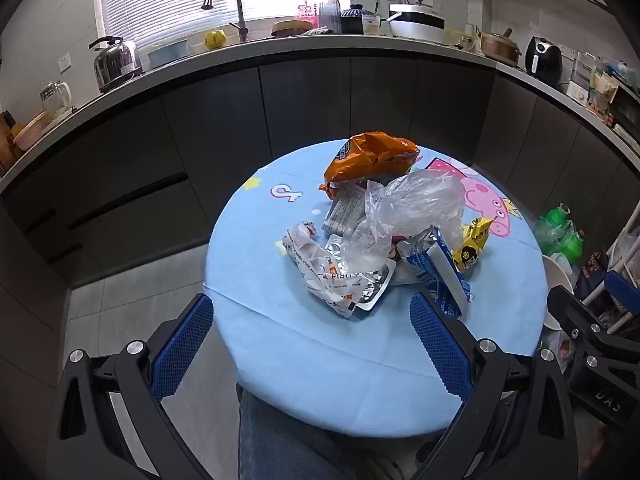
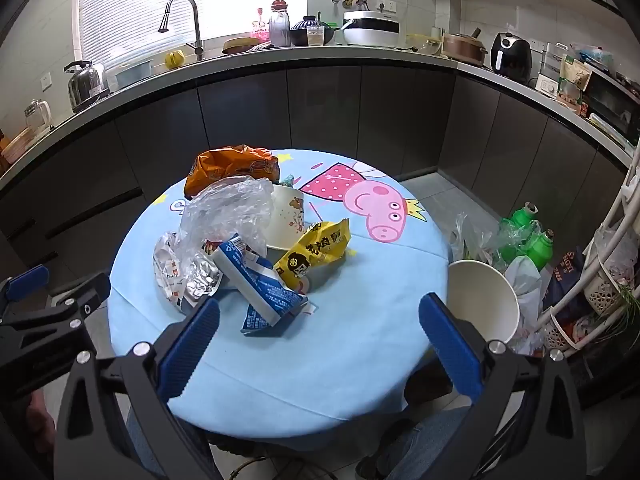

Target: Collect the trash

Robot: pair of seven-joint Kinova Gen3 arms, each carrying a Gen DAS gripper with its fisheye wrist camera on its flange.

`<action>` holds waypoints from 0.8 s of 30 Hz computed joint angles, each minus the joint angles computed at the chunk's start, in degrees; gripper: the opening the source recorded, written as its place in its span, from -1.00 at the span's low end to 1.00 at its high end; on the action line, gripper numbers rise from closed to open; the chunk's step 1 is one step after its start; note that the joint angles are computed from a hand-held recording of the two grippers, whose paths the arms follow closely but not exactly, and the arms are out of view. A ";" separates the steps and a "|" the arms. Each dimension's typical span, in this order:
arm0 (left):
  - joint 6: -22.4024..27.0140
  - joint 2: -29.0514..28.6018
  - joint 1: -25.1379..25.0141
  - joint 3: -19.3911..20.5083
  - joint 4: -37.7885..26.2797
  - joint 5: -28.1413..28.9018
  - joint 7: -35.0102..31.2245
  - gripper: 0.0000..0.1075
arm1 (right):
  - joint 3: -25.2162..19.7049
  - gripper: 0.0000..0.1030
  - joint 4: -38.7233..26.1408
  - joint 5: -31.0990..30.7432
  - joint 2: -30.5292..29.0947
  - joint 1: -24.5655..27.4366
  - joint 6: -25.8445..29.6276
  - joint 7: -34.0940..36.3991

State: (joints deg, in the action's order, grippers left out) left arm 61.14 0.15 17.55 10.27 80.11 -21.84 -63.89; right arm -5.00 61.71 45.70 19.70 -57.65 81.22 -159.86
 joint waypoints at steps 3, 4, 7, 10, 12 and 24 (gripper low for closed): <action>0.10 0.12 0.12 0.09 -0.08 -0.18 0.10 0.76 | 0.05 0.93 -0.25 0.00 0.12 -0.04 0.25 0.26; 0.15 0.19 0.19 0.12 -0.12 -0.24 0.14 0.76 | 0.07 0.93 -0.25 0.00 0.11 -0.04 0.21 0.25; 0.34 0.45 0.55 0.19 -0.32 -0.48 0.40 0.76 | 0.14 0.93 -0.48 -0.05 0.22 0.00 0.23 0.35; -0.17 0.02 0.01 -0.19 -0.08 0.53 -0.07 0.76 | 0.11 0.93 -0.04 0.17 -0.05 -0.10 0.03 0.07; -0.19 -0.01 -0.04 -0.17 -0.04 0.56 -0.10 0.76 | 0.09 0.93 -0.06 0.15 -0.03 -0.04 0.04 0.03; 0.62 1.09 0.83 0.10 -1.25 -0.32 0.60 0.76 | -0.02 0.93 0.34 0.18 -0.24 0.18 -0.26 -0.14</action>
State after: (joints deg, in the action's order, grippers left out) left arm 61.76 1.23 18.38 10.37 78.86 -22.17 -63.28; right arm -5.01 62.05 45.88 19.46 -57.47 80.96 -160.00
